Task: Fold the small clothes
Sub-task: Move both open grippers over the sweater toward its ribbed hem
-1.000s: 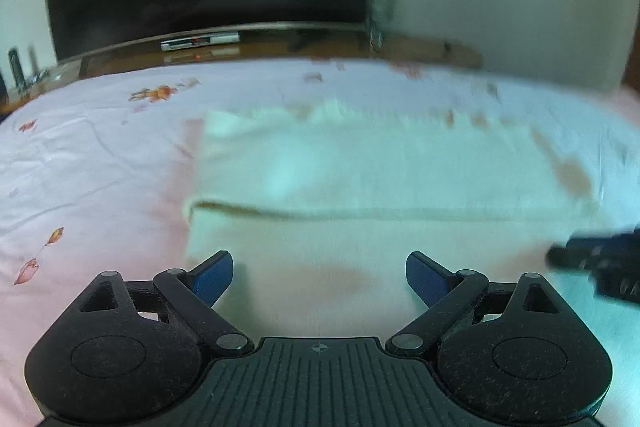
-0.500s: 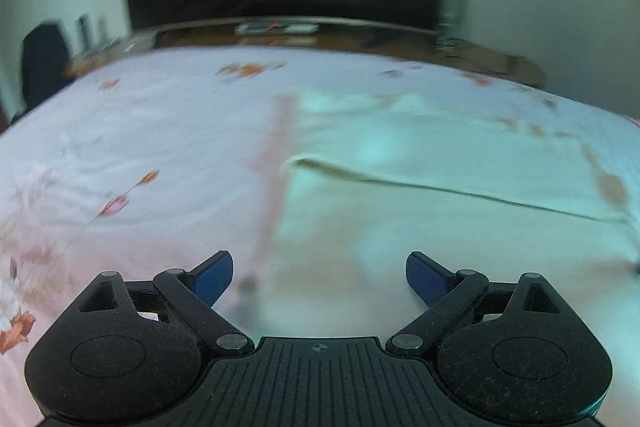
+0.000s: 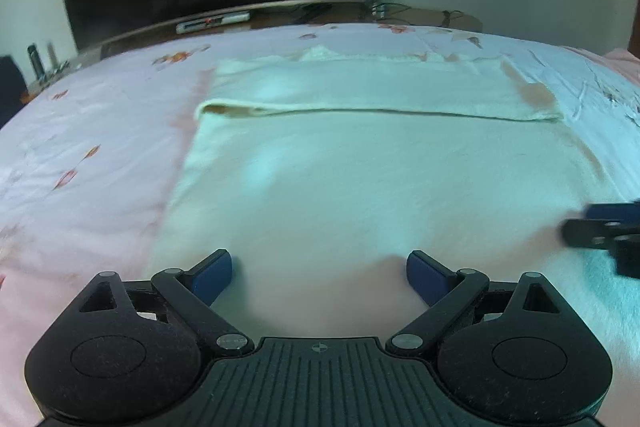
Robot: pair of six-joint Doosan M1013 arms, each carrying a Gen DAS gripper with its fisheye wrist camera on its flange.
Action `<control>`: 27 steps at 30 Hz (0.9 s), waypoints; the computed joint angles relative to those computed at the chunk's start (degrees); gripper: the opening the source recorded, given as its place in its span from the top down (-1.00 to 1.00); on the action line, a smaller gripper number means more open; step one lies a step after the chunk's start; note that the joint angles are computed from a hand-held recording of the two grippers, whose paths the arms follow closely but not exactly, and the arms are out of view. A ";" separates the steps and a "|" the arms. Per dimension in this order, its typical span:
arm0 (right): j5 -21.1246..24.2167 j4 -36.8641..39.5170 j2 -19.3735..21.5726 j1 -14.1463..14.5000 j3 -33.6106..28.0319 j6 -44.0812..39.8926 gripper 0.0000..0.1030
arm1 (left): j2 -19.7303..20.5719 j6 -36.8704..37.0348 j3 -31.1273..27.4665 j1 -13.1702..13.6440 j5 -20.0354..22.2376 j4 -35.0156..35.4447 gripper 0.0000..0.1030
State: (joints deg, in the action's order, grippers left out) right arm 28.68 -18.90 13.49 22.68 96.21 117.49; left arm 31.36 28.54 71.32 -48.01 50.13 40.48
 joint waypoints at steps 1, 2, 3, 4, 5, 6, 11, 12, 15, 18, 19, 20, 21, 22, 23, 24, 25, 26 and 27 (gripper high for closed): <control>0.45 -2.47 -0.44 0.00 0.51 2.67 0.33 | -0.69 0.10 0.99 0.22 -0.36 -0.17 -0.82; 0.81 -4.75 -0.95 -0.06 1.21 5.13 0.33 | -1.41 -0.33 2.18 0.39 -0.67 0.21 -0.82; 1.00 -6.91 -1.58 -0.16 2.08 7.68 0.33 | -2.18 -1.32 3.51 0.57 -1.19 0.58 -0.82; 1.67 -9.87 -2.24 -0.10 2.92 11.21 0.33 | -3.18 -2.83 5.13 0.73 -1.76 1.06 -0.82; 2.51 -12.29 -2.73 0.07 3.58 13.85 0.33 | -3.94 -3.89 6.38 0.76 -2.00 1.61 -0.82; 3.43 -14.82 -3.11 0.32 4.14 16.54 0.33 | -4.60 -4.70 7.49 0.78 -2.29 2.03 -0.82; 9.74 -22.29 -4.18 2.93 5.17 25.61 0.24 | -7.50 -7.87 11.05 0.68 -1.99 1.83 -0.82; 9.23 -21.68 -4.93 3.35 5.54 26.89 0.25 | -8.46 -8.31 12.04 0.42 -2.64 1.89 -0.82; 6.71 -23.22 -7.10 5.68 7.33 30.04 0.24 | -10.67 -7.96 14.66 -0.55 -5.56 2.16 -0.82; 5.88 -21.78 -7.56 8.36 8.02 28.85 0.24 | -11.75 -6.83 16.37 -1.69 -7.99 2.14 -0.82; 5.72 -21.01 -7.34 9.18 7.93 28.22 0.24 | -11.70 -6.37 16.47 -1.98 -8.39 2.05 -0.82; 5.51 -19.82 -6.99 9.74 7.52 26.96 0.24 | -11.57 -6.09 16.42 -2.18 -8.77 1.79 -0.82; 5.36 -19.32 -6.62 10.26 7.20 26.28 0.24 | -11.45 -6.29 16.36 -2.35 -9.18 1.84 -0.82; 5.09 -19.44 -6.28 10.88 6.94 26.18 0.24 | -11.33 -5.96 16.26 -2.48 -9.36 1.60 -0.82; 4.83 -19.00 -5.96 11.21 6.62 25.52 0.24 | -11.03 -4.43 15.91 -2.49 -9.08 0.31 -0.82; 4.95 -17.91 -5.57 11.43 6.22 23.98 0.24 | -10.67 -2.84 15.58 -2.49 -8.25 -1.04 -0.82; 5.60 -17.02 -5.13 11.66 5.85 22.71 0.24 | -10.67 -3.43 15.89 -2.74 -7.88 0.01 -0.82; 6.27 -16.78 -4.89 11.77 5.79 22.40 0.23 | -10.83 -4.06 16.36 -3.05 -7.77 1.28 -0.82; 6.37 -17.37 -4.89 11.70 6.11 23.03 0.23 | -11.08 -3.88 16.86 -3.19 -7.70 1.86 -0.82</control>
State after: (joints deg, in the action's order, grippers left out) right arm 35.05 -36.28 8.61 34.37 102.32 140.52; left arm 20.28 24.66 88.18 -51.20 42.42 42.34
